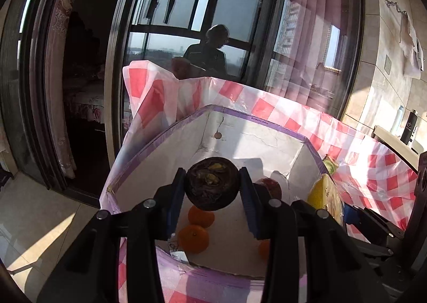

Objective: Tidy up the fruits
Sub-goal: 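Carry the pear half and dark fruit over the white box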

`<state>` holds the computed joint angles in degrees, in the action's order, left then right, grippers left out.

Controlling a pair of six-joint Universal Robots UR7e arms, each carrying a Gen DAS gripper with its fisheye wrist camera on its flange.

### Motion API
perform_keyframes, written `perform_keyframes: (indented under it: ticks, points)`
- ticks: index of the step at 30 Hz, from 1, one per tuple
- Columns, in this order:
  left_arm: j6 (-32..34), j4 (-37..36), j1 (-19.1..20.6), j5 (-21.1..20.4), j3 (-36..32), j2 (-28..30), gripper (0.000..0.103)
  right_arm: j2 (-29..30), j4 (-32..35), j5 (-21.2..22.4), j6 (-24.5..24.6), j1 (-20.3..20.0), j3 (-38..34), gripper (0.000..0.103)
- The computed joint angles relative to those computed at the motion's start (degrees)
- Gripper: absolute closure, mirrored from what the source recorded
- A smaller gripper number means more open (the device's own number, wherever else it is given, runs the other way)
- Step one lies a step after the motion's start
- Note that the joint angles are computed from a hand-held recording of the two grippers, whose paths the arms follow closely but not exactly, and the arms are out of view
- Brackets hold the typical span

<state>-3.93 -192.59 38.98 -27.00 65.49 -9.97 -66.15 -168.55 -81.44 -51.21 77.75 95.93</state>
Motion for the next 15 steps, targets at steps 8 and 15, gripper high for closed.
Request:
perform_keyframes:
  ticks: [8,15]
  points:
    - [-3.4,9.5,1.2,4.1,-2.7,1.1,0.063,4.2,-3.4,-11.2,-7.7,3.2,-2.9,0.043]
    - [-13.8,30.9,1.7,7.9,-3.9,-0.5,0.063,7.2,4.3,-24.3,-10.5,6.3,-8.3,0.042]
